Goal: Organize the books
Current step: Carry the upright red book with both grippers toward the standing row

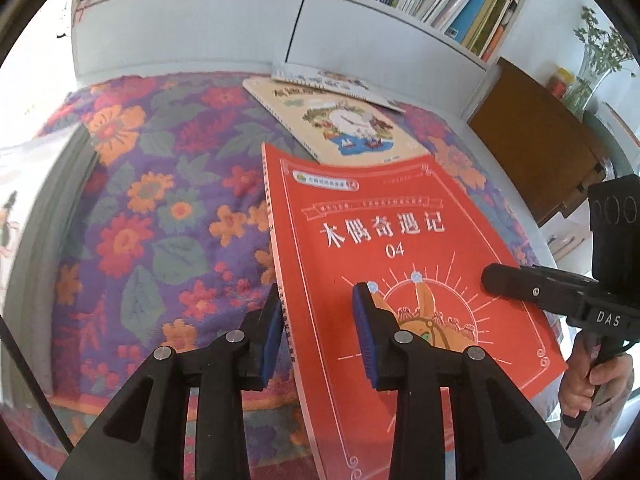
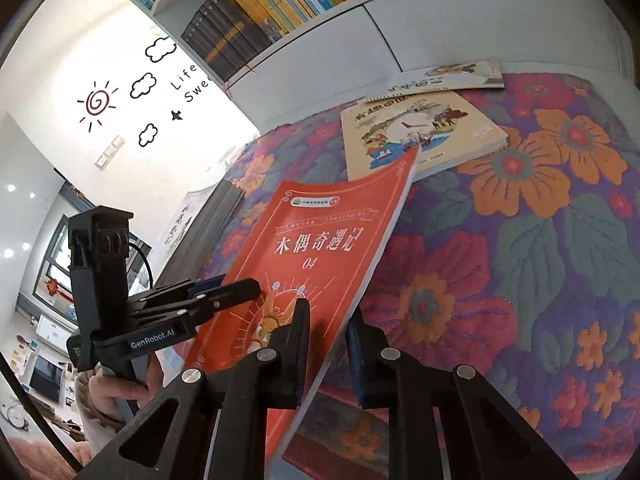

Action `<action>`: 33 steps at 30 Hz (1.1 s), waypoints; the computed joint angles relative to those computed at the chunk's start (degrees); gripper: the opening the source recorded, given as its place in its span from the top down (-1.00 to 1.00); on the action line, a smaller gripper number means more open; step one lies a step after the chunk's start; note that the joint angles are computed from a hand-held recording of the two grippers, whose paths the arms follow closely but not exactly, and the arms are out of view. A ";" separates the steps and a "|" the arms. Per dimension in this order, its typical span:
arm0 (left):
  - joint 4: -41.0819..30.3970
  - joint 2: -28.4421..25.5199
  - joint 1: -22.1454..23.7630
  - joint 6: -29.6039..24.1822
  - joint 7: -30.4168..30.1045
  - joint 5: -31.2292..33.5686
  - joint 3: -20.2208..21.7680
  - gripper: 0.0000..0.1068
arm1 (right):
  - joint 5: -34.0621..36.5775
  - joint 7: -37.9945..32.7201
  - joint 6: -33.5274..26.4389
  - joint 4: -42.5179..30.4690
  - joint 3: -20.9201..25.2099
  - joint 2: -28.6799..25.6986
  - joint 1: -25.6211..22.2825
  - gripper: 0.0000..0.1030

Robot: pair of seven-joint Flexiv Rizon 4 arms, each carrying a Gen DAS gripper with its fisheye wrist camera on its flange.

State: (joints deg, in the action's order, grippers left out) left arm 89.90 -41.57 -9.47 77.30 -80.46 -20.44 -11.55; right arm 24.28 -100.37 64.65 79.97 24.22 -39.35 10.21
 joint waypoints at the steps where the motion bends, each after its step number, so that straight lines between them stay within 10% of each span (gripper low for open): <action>1: 0.09 0.28 -0.18 0.06 -0.13 0.22 0.33 0.42 | -0.06 -0.11 0.31 0.25 -0.04 0.25 0.13 0.65; 33: 8.00 8.62 7.04 4.62 10.83 -5.00 -6.92 0.40 | 0.24 -0.74 12.49 4.95 3.57 4.71 2.07 0.65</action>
State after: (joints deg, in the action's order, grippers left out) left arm 97.89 -32.95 -2.43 81.93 -69.63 -25.44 -18.47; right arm 24.52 -101.11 77.13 84.92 27.80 -34.64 12.29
